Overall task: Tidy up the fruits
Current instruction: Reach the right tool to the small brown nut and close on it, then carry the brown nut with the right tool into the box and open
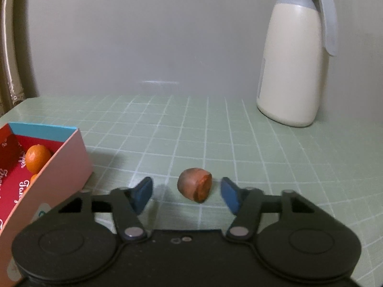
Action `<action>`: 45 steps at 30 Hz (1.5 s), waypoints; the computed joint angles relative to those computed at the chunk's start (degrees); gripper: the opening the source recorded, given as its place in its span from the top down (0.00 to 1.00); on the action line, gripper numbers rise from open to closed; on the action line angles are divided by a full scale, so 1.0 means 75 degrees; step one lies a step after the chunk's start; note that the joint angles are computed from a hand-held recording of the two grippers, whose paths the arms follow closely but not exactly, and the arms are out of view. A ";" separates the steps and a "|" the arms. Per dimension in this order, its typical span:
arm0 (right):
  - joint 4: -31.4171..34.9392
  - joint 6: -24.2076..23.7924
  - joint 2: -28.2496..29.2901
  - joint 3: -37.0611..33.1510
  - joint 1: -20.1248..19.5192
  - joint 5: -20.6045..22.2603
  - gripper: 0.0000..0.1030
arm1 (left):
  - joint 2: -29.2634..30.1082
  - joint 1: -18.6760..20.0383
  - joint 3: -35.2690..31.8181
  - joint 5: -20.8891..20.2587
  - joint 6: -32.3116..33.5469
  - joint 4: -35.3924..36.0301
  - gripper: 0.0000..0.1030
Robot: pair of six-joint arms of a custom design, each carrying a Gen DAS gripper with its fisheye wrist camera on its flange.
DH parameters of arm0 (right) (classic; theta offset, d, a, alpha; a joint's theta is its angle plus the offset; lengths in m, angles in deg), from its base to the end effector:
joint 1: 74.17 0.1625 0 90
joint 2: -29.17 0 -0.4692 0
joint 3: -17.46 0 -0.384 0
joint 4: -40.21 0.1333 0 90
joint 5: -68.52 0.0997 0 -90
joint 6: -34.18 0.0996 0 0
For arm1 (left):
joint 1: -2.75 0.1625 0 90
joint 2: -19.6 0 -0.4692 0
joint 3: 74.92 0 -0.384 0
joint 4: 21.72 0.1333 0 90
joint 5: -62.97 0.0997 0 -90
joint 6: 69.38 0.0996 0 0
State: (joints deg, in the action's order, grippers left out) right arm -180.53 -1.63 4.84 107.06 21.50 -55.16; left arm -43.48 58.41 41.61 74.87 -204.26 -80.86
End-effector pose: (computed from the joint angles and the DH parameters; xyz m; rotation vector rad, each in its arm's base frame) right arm 0.1473 -0.6938 0.0633 0.3556 -2.0742 1.1197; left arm -0.0754 -0.5194 0.1752 -0.0637 1.7100 -1.3043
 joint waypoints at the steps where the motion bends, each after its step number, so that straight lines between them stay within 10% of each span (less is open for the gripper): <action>1: 0.0091 0.0078 -0.0028 0.0008 -0.0022 0.0023 0.52 | 0.0003 0.0000 -0.0004 -0.0004 -0.0013 0.0003 0.06; 5: 0.0226 0.0363 -0.0142 0.0114 -0.0092 0.0225 0.71 | 0.0012 -0.0011 -0.0024 -0.0063 -0.0113 0.0018 0.06; 27: -0.0663 -0.0226 -0.0523 0.1328 0.0157 0.1999 0.71 | -0.0181 0.0078 0.0087 -0.0358 0.0052 -0.0458 0.06; 45: 0.0357 -0.0934 -0.0582 0.1863 0.0553 0.2883 0.71 | -0.0166 0.0223 -0.0060 -0.0623 -0.0181 -0.0181 0.06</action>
State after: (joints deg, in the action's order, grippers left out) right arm -177.86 -8.64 0.48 121.03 25.65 -33.54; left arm -44.73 60.09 41.17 70.20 -205.61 -82.22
